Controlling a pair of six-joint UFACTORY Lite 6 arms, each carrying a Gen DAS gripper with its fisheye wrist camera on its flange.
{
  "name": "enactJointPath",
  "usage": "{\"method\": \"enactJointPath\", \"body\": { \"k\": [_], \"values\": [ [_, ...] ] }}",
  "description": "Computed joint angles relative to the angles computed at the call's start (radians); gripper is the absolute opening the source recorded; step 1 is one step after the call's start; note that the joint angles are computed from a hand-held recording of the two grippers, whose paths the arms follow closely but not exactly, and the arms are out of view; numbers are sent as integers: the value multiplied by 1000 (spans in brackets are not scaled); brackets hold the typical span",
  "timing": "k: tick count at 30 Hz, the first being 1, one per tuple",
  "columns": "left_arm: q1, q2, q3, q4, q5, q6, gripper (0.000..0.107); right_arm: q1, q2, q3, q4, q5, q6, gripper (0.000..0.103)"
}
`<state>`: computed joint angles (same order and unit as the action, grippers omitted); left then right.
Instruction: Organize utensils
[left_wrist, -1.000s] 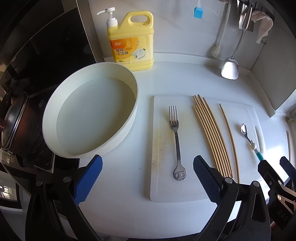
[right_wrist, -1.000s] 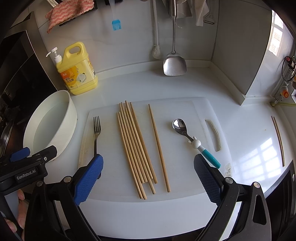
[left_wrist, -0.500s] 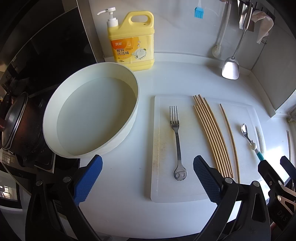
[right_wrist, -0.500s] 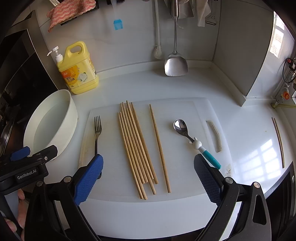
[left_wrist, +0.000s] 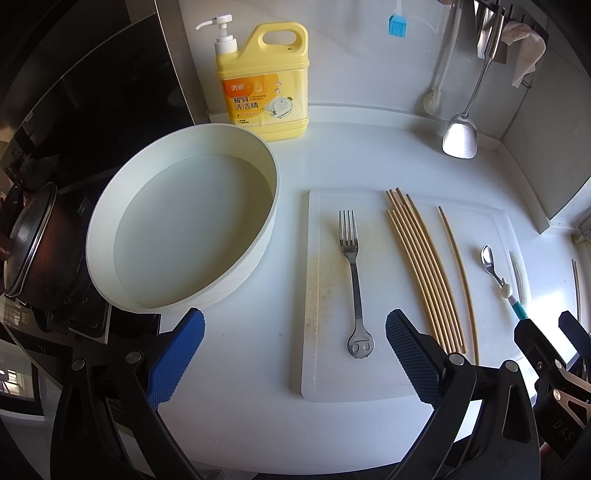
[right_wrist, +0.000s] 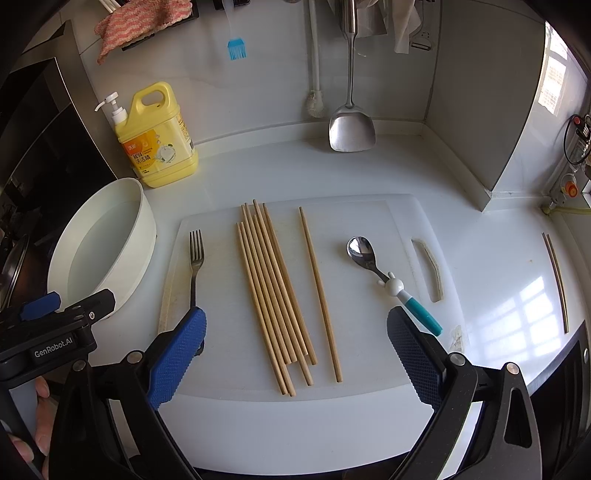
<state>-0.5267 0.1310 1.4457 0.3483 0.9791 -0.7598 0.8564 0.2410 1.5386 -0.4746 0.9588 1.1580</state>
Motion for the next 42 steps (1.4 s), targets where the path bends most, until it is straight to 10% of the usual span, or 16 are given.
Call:
{"method": "enactJointPath", "body": {
  "k": [25,42],
  "values": [
    [10,-31,-56,-38,-43,42,97,46,-8,-24,-45,8,73,94],
    [-40,40,-201,4,-289,2,97,-2,-223,-485,-208,-217,279,94]
  ]
}}
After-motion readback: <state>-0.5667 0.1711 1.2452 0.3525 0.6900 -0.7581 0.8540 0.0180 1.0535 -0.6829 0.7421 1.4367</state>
